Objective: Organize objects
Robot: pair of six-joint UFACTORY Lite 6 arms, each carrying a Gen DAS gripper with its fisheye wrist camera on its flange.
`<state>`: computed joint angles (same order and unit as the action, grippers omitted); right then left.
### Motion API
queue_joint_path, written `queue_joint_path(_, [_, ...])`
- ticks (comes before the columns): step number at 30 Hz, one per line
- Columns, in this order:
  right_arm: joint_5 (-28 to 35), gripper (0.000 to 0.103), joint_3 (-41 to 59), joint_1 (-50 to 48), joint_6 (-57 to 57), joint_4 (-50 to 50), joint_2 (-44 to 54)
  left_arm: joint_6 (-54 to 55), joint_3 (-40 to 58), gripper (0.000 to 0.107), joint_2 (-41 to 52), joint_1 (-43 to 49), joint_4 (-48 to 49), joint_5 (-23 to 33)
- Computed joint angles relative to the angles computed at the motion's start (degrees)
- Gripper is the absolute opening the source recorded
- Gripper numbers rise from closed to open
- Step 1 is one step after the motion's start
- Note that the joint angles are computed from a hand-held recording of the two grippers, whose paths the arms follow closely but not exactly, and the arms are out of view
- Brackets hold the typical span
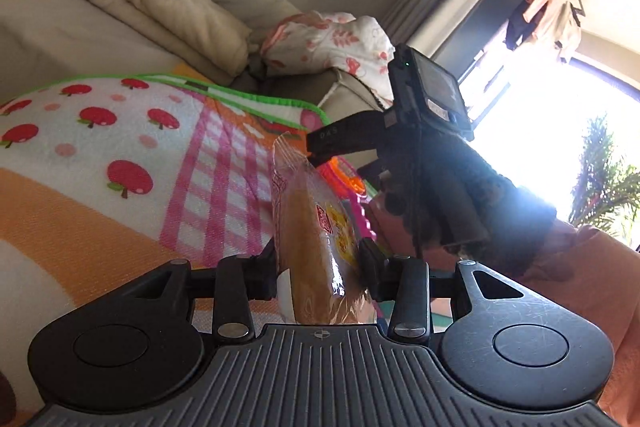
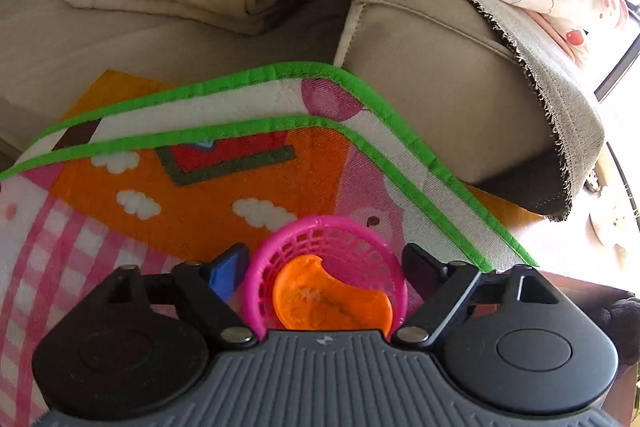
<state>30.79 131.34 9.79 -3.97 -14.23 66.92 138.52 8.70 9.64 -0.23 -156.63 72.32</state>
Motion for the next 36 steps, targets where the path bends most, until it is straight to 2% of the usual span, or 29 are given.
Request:
queue_joint_path(2, [-3.8, 0.079, -12.0, 0.7, -0.3, -2.1, -7.2, -1.0, 0.0, 0.044, 0.6, 1.5, 1.4, 0.6])
queue_joint_path(4, [-8.0, 0.079, -24.0, 0.5, -6.0, 1.0, -14.7, -1.3, 0.1, 0.044, 0.8, 1.8, 1.3, 0.7])
queue_joint_path(9, [-19.1, 0.079, -52.9, -3.1, -35.9, 27.6, -33.5, -1.7, -0.1, 0.044, 0.9, 2.2, 0.7, 1.7])
queue_joint_path(13, [-19.3, 0.079, -70.1, -6.7, -59.9, 47.7, -47.4, -2.7, 0.2, 0.044, 1.8, 4.1, 2.1, 2.2])
queue_joint_path(19, [-11.5, 0.08, -87.4, -18.1, -95.9, 74.5, -62.3, -1.0, -0.3, 0.044, 0.1, 2.0, 0.0, 0.8])
queue_joint_path(23, [-6.4, 0.096, -95.9, -28.7, -115.1, 87.8, -68.3, -0.2, -0.7, 0.044, -2.4, -0.2, -2.0, -2.8])
queue_joint_path(27, [1.3, 0.097, -100.2, -42.7, -125.2, 89.3, -70.1, 2.0, -1.2, 0.044, -8.2, -6.2, -7.4, -11.6])
queue_joint_path(30, [4.8, 0.098, -102.6, -52.2, -136.1, 94.0, -70.3, 1.1, -1.4, 0.044, -10.2, -8.7, -7.8, -14.5])
queue_joint_path(36, [14.7, 0.096, -100.9, -60.5, -136.8, 90.4, -68.5, 3.5, -0.1, 0.044, -13.9, -17.2, -14.5, -22.5])
